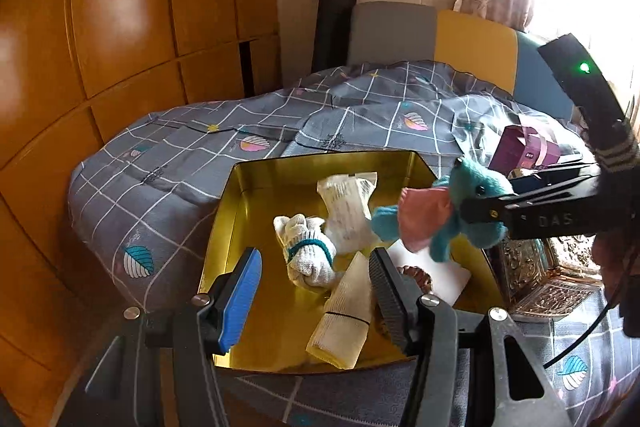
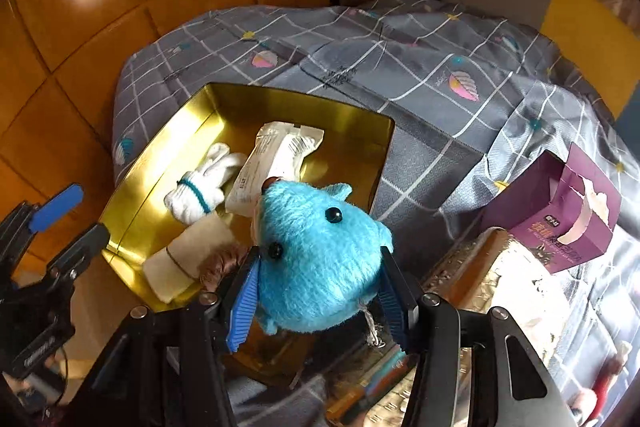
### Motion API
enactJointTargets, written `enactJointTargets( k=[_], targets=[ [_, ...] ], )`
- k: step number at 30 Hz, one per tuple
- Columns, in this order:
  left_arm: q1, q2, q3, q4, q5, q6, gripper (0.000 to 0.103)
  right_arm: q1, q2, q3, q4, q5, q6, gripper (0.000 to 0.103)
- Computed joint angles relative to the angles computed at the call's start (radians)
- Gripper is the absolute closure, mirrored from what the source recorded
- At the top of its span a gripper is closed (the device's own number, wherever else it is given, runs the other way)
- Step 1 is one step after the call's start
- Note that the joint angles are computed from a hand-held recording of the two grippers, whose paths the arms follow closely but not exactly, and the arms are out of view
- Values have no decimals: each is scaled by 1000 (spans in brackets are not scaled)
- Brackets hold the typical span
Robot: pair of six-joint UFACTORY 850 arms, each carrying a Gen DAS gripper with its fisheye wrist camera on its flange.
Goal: Organize soft objects
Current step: 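Carry the blue plush toy over the gold tray with the right gripper, then lower the plush toy into the tray and open the right gripper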
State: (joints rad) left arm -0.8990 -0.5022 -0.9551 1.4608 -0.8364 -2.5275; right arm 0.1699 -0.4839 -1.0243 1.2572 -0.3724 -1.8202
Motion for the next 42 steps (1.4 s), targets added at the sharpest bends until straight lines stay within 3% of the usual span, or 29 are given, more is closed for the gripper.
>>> enactJointTargets(
  k=[4, 12, 25, 36, 42],
  targets=[
    [-1, -1, 3, -6, 3, -2, 46, 31, -6, 24, 233, 54, -181, 48],
    [2, -6, 2, -13, 18, 1, 46, 87, -100, -42, 242, 143, -94, 48],
    [-6, -15, -14, -14, 22, 16, 46, 92, -111, -27, 410, 168, -264, 48],
    [-3, -24, -23, -16, 38, 27, 46, 112, -106, -7, 692, 190, -590, 48],
    [-1, -23, -20, -20, 43, 23, 46, 101, -98, 3, 692, 159, -580, 41]
  ],
)
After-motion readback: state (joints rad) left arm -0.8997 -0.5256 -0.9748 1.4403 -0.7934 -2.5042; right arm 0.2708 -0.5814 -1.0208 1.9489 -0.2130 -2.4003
